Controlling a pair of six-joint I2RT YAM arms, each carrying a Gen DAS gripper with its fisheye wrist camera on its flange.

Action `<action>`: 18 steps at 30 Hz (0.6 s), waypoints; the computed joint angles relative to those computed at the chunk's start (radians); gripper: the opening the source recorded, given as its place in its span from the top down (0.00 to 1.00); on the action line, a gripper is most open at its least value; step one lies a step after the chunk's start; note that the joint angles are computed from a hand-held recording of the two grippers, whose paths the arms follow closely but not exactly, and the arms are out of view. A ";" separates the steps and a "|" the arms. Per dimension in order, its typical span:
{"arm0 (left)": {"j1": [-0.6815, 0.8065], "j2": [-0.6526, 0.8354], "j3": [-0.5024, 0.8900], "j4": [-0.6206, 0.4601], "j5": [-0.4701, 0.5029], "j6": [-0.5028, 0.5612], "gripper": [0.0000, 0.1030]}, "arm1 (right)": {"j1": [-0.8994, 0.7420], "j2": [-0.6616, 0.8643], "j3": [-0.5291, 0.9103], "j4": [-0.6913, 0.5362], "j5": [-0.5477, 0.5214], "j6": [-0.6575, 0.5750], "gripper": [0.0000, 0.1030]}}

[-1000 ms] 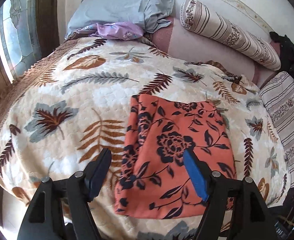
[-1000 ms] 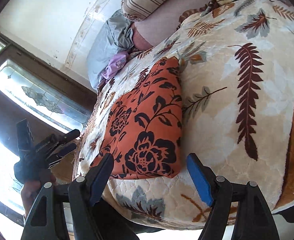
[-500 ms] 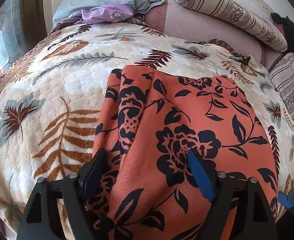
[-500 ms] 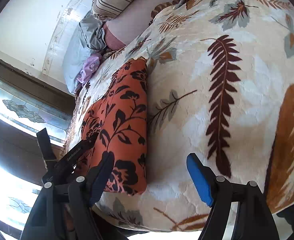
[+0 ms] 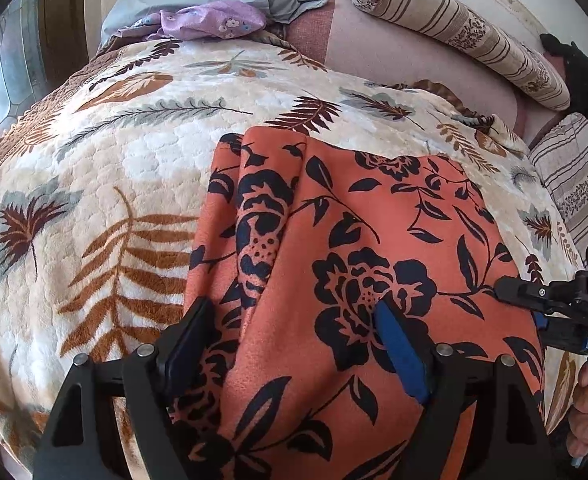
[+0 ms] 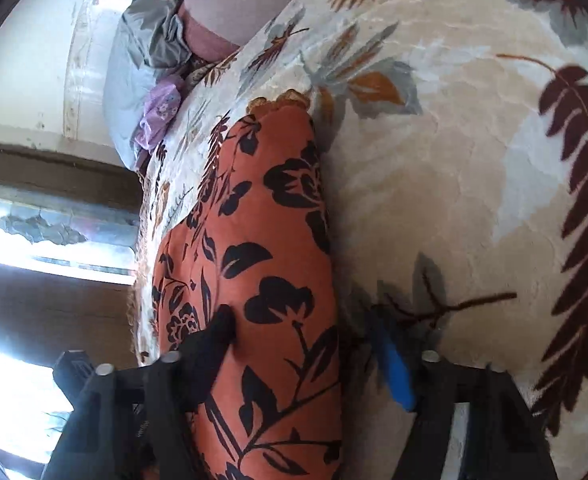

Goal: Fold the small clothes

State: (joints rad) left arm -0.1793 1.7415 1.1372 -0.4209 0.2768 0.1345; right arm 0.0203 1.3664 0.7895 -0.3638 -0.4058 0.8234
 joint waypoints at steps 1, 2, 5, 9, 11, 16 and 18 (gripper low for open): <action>0.001 0.000 0.002 -0.004 0.002 0.000 0.19 | 0.046 0.002 0.053 -0.069 0.075 -0.039 0.59; 0.004 0.001 0.004 -0.009 0.007 -0.002 0.19 | 0.096 0.010 0.111 -0.137 0.156 -0.077 0.61; 0.009 0.005 0.011 -0.018 0.020 -0.006 0.19 | 0.268 0.032 0.254 -0.304 0.459 -0.150 0.66; 0.009 0.009 0.016 -0.024 0.024 -0.003 0.19 | 0.225 0.036 0.159 -0.236 0.413 -0.102 0.57; 0.017 0.004 0.017 -0.033 0.045 -0.004 0.19 | 0.130 -0.050 0.049 -0.132 0.250 -0.010 0.37; 0.165 -0.106 -0.034 0.053 0.272 -0.081 0.18 | 0.043 -0.145 -0.043 -0.027 0.109 0.008 0.31; 0.187 -0.050 0.027 -0.014 0.239 -0.091 0.16 | 0.016 -0.110 -0.057 0.033 0.060 0.020 0.28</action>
